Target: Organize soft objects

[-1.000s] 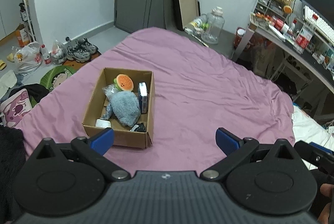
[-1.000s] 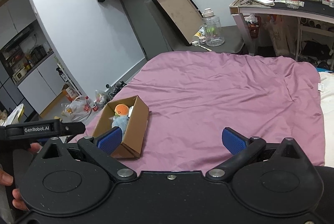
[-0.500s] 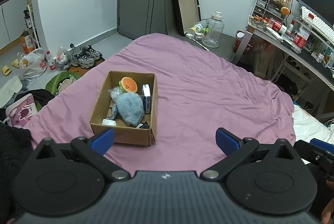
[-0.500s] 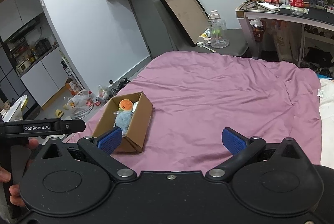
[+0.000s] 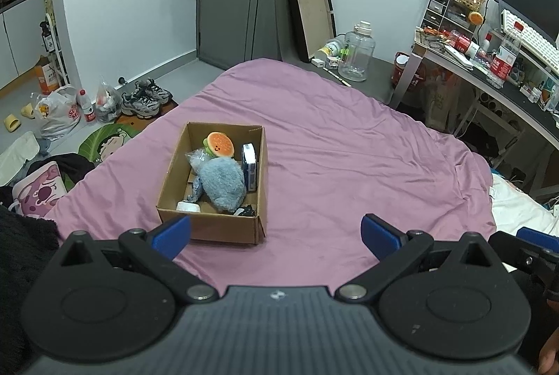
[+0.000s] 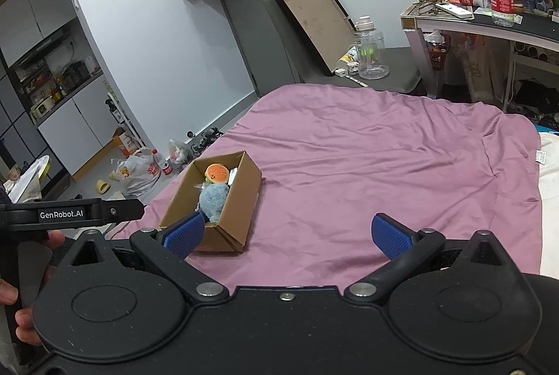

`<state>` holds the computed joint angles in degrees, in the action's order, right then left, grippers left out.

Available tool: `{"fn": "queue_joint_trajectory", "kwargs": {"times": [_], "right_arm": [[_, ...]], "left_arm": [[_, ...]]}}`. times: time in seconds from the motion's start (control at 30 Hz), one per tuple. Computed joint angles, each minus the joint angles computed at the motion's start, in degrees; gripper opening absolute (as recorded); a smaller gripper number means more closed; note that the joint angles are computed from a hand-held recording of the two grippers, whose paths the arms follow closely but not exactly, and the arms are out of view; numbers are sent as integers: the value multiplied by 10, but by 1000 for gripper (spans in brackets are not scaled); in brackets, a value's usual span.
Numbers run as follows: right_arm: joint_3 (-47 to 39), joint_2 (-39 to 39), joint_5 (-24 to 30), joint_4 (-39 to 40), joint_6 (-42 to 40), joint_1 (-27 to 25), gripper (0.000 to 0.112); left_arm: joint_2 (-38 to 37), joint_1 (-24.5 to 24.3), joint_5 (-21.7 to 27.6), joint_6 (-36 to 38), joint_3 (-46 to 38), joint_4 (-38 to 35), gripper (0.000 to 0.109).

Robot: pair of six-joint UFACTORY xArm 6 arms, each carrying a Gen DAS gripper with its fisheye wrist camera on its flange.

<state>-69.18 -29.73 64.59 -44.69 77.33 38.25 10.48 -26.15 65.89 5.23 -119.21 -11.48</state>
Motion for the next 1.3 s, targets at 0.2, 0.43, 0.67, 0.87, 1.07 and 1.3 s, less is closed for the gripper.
{"fn": "queue_joint_trajectory", "kwargs": {"times": [0.2,0.43,0.67,0.87,1.07,1.3], "right_arm": [[0,-1,0,0,1,1,103],[-3,2,3,1,-1,2,103],[-4,3,2,3,-3,4,103],[-2,2,1,5,-4,4,103],[-3,3,4,5,-1,4,103],[0,2,-2,10,-5,-1,103]], "left_arm": [[1,2,2,3,-2,-1,103],[-1,5,4,7,-2,-3,103],[3,10,8,9,-8,-5,103],[7,10,11,13,-13,-7,103],[7,9,11,13,-14,-6,103],[1,8,7,14,-3,-6,103]]}}
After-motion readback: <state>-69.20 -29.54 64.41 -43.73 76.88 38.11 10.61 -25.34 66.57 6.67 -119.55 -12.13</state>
